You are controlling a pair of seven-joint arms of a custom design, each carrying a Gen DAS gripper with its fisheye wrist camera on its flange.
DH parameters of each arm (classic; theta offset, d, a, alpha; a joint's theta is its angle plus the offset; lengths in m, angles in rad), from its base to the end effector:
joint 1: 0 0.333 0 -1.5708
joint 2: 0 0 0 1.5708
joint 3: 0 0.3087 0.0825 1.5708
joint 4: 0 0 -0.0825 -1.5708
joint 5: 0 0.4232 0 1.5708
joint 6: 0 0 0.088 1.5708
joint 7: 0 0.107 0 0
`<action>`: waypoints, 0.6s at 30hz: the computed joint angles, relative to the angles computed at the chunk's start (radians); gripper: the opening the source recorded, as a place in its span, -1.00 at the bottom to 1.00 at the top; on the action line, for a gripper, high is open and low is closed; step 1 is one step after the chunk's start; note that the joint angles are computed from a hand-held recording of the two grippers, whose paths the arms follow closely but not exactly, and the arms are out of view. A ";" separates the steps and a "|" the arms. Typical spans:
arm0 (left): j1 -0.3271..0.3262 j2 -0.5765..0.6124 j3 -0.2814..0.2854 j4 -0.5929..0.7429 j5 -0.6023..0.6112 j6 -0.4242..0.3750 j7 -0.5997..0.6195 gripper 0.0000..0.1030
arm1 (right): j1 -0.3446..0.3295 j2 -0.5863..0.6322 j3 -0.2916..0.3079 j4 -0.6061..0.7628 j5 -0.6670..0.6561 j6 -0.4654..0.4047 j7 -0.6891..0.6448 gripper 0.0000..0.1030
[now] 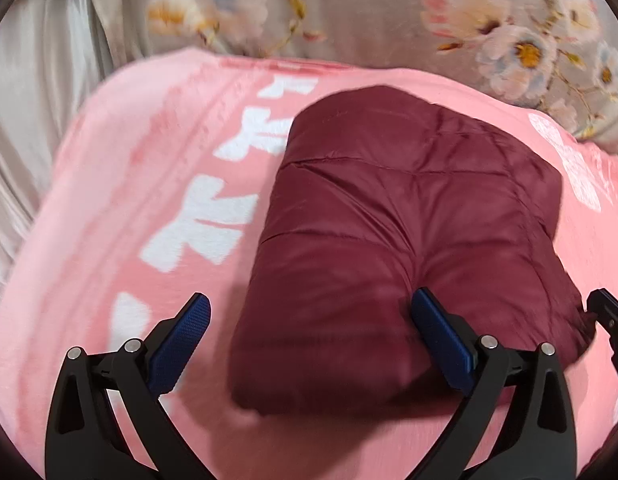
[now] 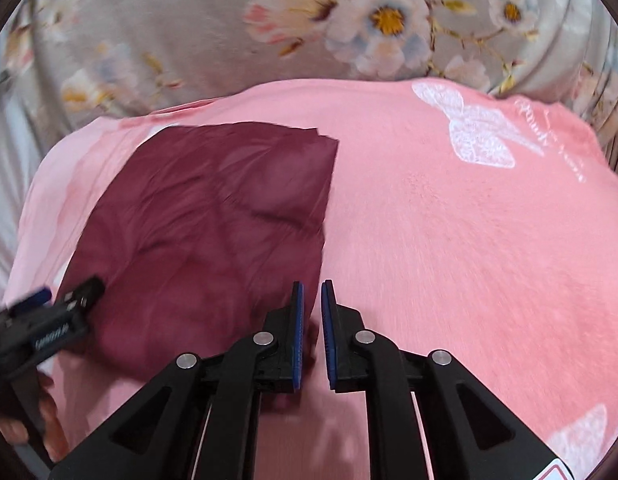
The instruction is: Fold large clothes
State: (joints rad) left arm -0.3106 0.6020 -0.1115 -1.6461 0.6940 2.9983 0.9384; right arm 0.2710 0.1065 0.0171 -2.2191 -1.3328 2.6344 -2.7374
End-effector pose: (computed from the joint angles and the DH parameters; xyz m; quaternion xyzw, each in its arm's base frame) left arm 0.6727 -0.3378 0.3137 -0.5125 0.7690 -0.3049 0.2302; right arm 0.5520 0.1889 0.3123 -0.4417 0.8040 -0.3154 0.2427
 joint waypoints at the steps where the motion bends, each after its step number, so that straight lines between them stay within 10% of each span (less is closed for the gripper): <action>1: -0.031 -0.022 0.038 -0.027 0.030 0.019 -0.036 0.91 | 0.009 -0.013 0.005 -0.015 -0.024 -0.008 0.026 -0.65; 3: -0.101 -0.082 0.128 -0.102 0.119 0.063 -0.139 0.91 | 0.023 -0.038 0.017 -0.042 -0.074 -0.024 0.074 -0.14; 8: -0.209 -0.161 0.263 -0.215 0.336 0.110 -0.392 0.91 | 0.067 -0.060 0.065 -0.075 -0.107 -0.140 0.082 0.26; 18: -0.297 -0.192 0.340 -0.279 0.811 0.089 -0.856 0.91 | 0.128 -0.037 0.095 -0.124 -0.040 -0.197 0.106 0.33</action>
